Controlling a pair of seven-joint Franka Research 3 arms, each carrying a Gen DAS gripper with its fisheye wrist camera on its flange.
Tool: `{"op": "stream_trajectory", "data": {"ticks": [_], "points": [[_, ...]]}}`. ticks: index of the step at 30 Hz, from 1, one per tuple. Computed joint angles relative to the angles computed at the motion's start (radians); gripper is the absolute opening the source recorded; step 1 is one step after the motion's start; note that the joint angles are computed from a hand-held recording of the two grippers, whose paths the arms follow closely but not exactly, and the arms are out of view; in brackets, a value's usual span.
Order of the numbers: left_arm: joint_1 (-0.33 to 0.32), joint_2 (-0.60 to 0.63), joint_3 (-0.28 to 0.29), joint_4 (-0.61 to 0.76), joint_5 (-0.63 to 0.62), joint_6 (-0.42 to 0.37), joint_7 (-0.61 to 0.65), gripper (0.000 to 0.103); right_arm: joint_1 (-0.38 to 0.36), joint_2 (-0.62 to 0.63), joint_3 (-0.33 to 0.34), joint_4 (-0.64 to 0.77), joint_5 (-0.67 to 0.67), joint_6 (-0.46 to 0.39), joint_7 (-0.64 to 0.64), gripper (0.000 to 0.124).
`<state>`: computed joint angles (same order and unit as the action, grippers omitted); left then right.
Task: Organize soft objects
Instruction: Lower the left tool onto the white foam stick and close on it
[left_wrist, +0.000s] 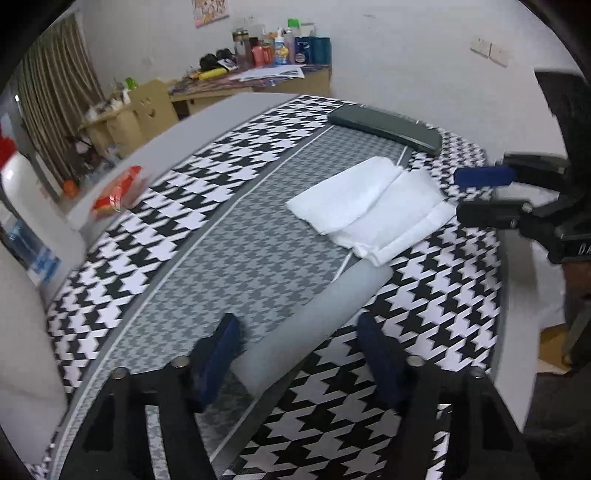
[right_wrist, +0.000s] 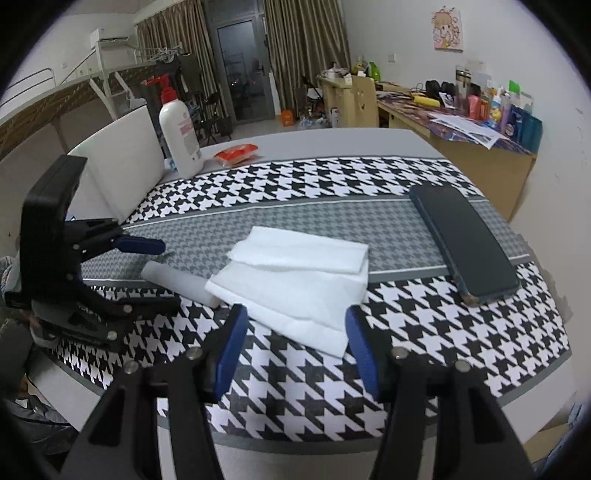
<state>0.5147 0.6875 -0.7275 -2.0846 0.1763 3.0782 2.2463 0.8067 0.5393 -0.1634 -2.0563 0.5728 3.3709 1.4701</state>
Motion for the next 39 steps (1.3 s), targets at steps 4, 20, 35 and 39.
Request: {"op": "stream_trajectory", "data": {"ticks": [4, 20, 35, 39], "points": [[0.039, 0.048, -0.044, 0.038, -0.005, -0.040, 0.051, 0.058, -0.012, -0.009, 0.014, -0.012, 0.006, 0.005, 0.006, 0.060], [0.231, 0.004, -0.211, -0.110, -0.072, 0.027, -0.012, 0.002, -0.010, -0.032, 0.022, -0.030, 0.031, 0.026, -0.022, 0.060], [0.045, -0.088, -0.033, -0.172, 0.069, 0.167, -0.233, 0.063, -0.033, -0.011, 0.039, 0.004, 0.010, 0.008, -0.029, 0.060], [-0.031, -0.092, 0.033, -0.151, 0.097, 0.142, -0.298, 0.052, 0.009, -0.001, -0.007, 0.015, 0.016, -0.009, -0.022, 0.060]]}}
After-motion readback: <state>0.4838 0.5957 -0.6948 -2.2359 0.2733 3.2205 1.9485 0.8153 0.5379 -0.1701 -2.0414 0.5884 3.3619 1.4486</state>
